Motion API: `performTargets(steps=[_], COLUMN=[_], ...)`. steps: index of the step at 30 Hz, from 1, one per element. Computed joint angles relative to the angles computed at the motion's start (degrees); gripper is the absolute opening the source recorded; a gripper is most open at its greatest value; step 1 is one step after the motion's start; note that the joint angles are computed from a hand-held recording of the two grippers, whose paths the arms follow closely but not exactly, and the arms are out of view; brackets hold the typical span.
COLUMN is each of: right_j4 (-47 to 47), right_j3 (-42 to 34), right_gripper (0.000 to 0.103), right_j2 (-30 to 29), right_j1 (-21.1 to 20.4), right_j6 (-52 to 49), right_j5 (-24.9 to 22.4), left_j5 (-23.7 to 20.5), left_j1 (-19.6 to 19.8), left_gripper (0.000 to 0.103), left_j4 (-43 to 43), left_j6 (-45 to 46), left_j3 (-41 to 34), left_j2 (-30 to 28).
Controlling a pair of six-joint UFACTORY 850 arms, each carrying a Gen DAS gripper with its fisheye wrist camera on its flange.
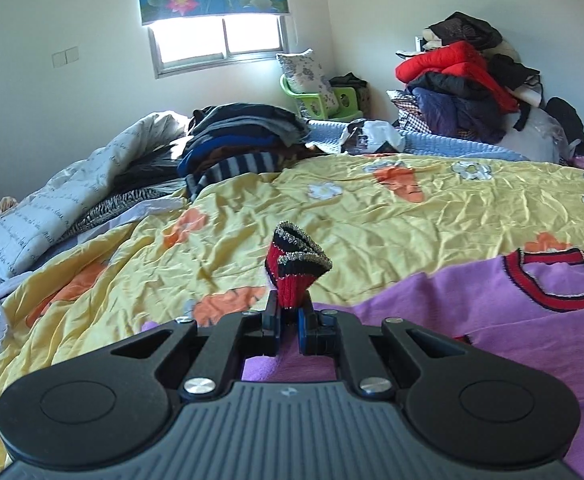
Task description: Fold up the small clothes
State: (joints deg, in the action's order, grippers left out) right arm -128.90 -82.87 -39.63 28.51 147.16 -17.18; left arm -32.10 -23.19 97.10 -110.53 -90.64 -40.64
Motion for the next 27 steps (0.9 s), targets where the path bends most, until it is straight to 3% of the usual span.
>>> performTargets(steps=[27], right_j4=[-16.5], right_j3=[9.7], right_gripper=[0.096], right_j2=[5.2], right_j1=[-3.5], right_j6=[22.4], right_j5=[-3.5], left_j5=[-0.2], left_j1=[-5.4], left_gripper=[0.008], left_j4=[-8.9], left_j6=[13.3], left_j3=[-12.0], left_j2=[-7.0])
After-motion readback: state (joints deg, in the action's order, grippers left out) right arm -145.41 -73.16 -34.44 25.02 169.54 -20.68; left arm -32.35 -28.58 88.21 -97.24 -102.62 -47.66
